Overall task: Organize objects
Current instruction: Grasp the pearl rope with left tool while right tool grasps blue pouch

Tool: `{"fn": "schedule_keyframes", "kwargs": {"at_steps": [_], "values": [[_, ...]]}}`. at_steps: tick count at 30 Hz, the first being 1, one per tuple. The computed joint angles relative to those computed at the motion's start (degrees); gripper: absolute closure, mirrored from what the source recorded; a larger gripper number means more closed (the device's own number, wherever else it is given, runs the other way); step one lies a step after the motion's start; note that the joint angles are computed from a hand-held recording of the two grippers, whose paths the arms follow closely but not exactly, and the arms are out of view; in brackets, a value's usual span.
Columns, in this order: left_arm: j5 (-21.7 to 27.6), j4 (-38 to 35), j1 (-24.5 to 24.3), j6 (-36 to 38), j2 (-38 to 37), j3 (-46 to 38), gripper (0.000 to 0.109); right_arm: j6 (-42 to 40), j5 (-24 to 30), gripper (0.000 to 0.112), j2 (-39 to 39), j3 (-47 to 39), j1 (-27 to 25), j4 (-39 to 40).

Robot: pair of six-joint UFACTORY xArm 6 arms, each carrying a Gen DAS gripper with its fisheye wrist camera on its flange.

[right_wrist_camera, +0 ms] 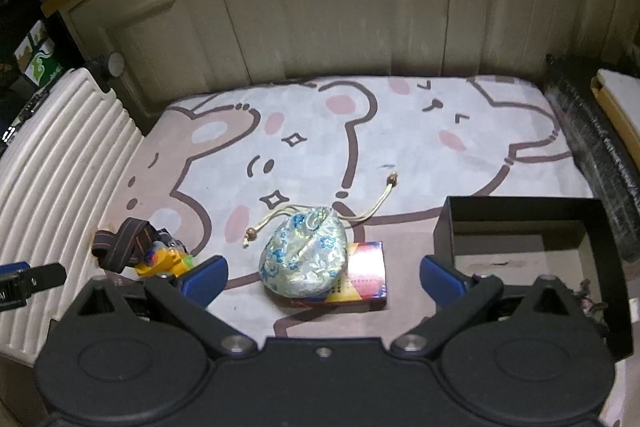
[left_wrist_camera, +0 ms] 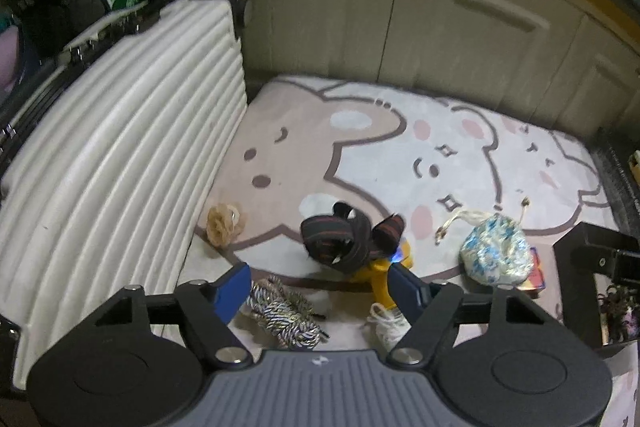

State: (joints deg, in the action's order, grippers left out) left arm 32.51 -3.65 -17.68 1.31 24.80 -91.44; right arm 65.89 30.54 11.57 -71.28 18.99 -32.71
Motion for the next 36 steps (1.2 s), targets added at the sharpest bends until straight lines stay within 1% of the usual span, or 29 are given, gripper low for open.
{"fn": "schedule_keyframes", "kwargs": {"at_steps": [2, 4, 6, 7, 9, 11, 19, 24, 26, 28, 30, 31, 33, 36], "values": [[2.1, 0.3, 0.4, -0.7, 1.5, -1.8, 0.039, -0.7, -0.6, 0.011, 1.4, -0.9, -0.4, 1.5], [4.1, 0.6, 1.1, -1.7, 3.3, -3.8, 0.039, -1.1, -1.4, 0.018, 2.8, -1.7, -0.8, 2.9], [5.5, 1.3, 1.6, -2.9, 4.8, -5.5, 0.04, -1.7, -2.2, 0.021, 4.2, -2.5, -1.2, 5.2], [6.4, 1.7, 1.9, -3.6, 5.6, -6.4, 0.041, -2.3, -2.6, 0.025, 4.9, -3.0, -1.3, 6.6], [8.1, 1.9, 2.5, -4.5, 7.2, -8.1, 0.041, -3.7, -2.5, 0.027, 6.6, -4.3, -1.6, 8.7], [9.9, 1.6, 3.0, -5.3, 9.1, -10.2, 0.041, -4.0, -2.2, 0.027, 8.1, -5.5, -1.8, 9.2], [16.7, -1.3, 4.2, -9.5, 16.4, -18.9, 0.042, -7.1, -2.0, 0.041, 12.9, -8.8, -3.1, 14.8], [21.0, -0.1, 3.8, -11.3, 20.5, -23.8, 0.042, -10.0, -1.7, 0.049, 15.0, -10.3, -3.5, 17.0], [22.2, 1.3, 3.5, -11.6, 21.8, -25.3, 0.042, -11.5, -1.8, 0.05, 15.9, -10.9, -3.7, 18.5], [22.4, 2.1, 3.2, -11.1, 22.6, -25.8, 0.039, -12.4, -2.3, 0.051, 16.5, -11.2, -3.8, 19.6], [22.7, 2.3, 3.0, -10.5, 23.3, -26.5, 0.039, -13.3, -2.7, 0.056, 17.0, -11.6, -3.7, 20.4], [22.5, 2.6, 2.9, -10.2, 23.3, -26.3, 0.039, -13.9, -3.0, 0.061, 17.1, -11.7, -3.6, 20.5], [22.5, 3.2, 2.7, -9.4, 23.5, -26.5, 0.037, -17.1, -3.1, 0.068, 17.4, -12.1, -3.3, 22.1], [23.0, 4.3, 2.7, -8.9, 23.6, -27.0, 0.034, -20.0, -1.5, 0.072, 17.9, -13.3, -2.8, 23.2]]}}
